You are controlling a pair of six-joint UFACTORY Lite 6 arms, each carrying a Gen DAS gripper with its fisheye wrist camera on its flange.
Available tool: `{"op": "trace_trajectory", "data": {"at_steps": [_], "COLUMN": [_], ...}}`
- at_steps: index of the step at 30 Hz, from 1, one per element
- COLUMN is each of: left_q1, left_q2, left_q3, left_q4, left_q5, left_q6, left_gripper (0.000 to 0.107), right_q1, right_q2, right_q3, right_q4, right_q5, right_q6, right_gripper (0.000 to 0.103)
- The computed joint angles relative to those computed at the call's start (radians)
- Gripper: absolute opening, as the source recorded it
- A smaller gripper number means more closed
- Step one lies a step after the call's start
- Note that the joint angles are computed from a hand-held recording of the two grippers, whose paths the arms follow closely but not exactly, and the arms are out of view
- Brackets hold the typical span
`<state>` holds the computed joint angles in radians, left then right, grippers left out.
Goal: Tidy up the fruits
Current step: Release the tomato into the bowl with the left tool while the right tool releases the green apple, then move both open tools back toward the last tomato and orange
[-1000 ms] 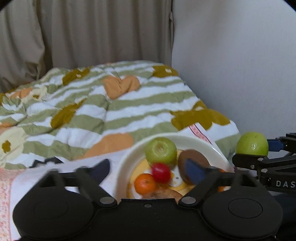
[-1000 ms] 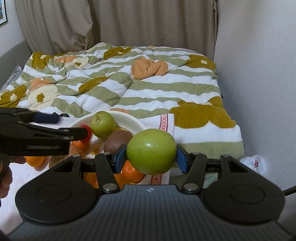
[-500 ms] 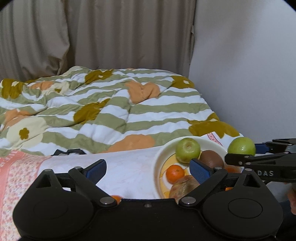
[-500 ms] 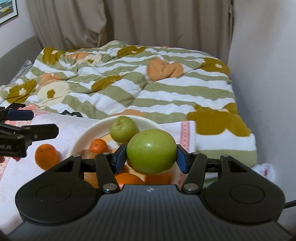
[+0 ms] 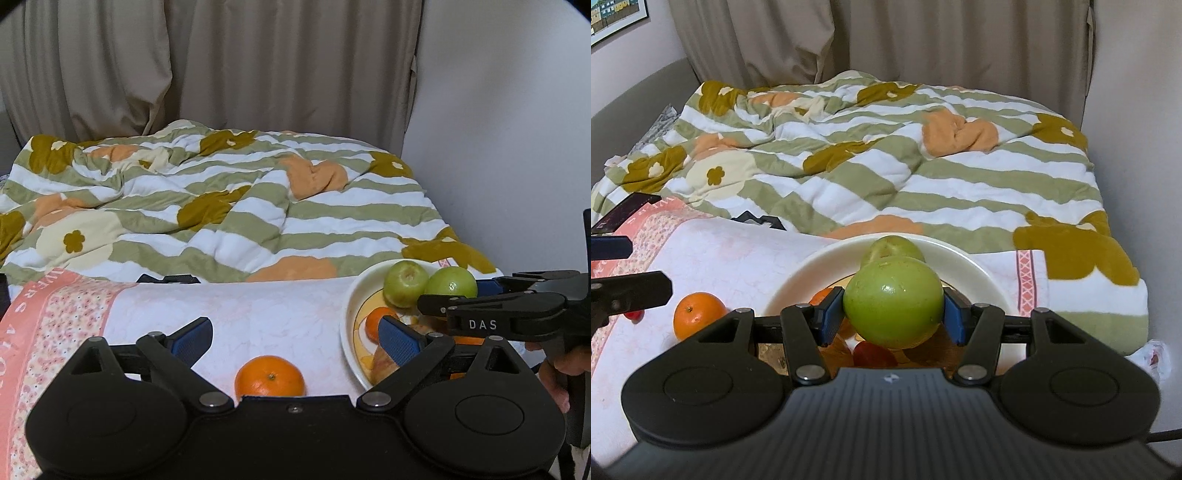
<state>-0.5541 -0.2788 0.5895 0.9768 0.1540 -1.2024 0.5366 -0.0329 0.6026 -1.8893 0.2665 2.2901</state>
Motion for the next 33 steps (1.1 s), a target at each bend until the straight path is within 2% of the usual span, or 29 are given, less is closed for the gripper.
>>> {"op": "trace_trajectory", "data": {"at_steps": [1,4,11,16,19,22,25,29,33], "left_q1": [-0.002,-0.013,-0.069,-0.118,-0.172,-0.236,-0.337,-0.509,-0.663], "left_q2": [-0.004,-0.035,-0.113,-0.217,-0.305,-0.411,-0.531,-0.683,-0.802], "left_q3": [-0.006,-0.032,-0.071,-0.102,-0.119,-0.137,-0.152,-0.155,-0.159], "left_q4": [0.014,0.014,0.000,-0.055,-0.075,-0.096,-0.093,-0.081,-0.061], "left_q5": [0.004,0.016,0.077,0.145,0.219,0.313,0.454,0.701,0.937], "left_q6": [-0.015,-0.022,-0.034,-0.007,-0.010,-0.016,-0.055,-0.111,-0.144], "left_gripper": [0.098,0.098,0.098,0.098,0.098,0.098,0.098,0.099,0.103], "right_q1": [0.001,0.022,0.048,0.120,0.183,0.285,0.399,0.560,0.691], "right_q2": [-0.002,-0.020,-0.106,-0.235,-0.332,-0.425,-0.494,-0.537,-0.507], "right_q3": [-0.003,-0.017,-0.065,-0.108,-0.123,-0.121,-0.107,-0.063,-0.002], "right_q4": [-0.029,-0.045,0.074,0.323,0.502,0.653,0.743,0.806,0.817], "right_q5": [0.006,0.052,0.070,0.124,0.186,0.302,0.420,0.573,0.677], "right_q6": [0.030,0.064,-0.027,-0.253,-0.416,-0.541,-0.602,-0.615,-0.585], "right_gripper": [0.074,0.103,0.103,0.103,0.103,0.103,0.103,0.103,0.103]}}
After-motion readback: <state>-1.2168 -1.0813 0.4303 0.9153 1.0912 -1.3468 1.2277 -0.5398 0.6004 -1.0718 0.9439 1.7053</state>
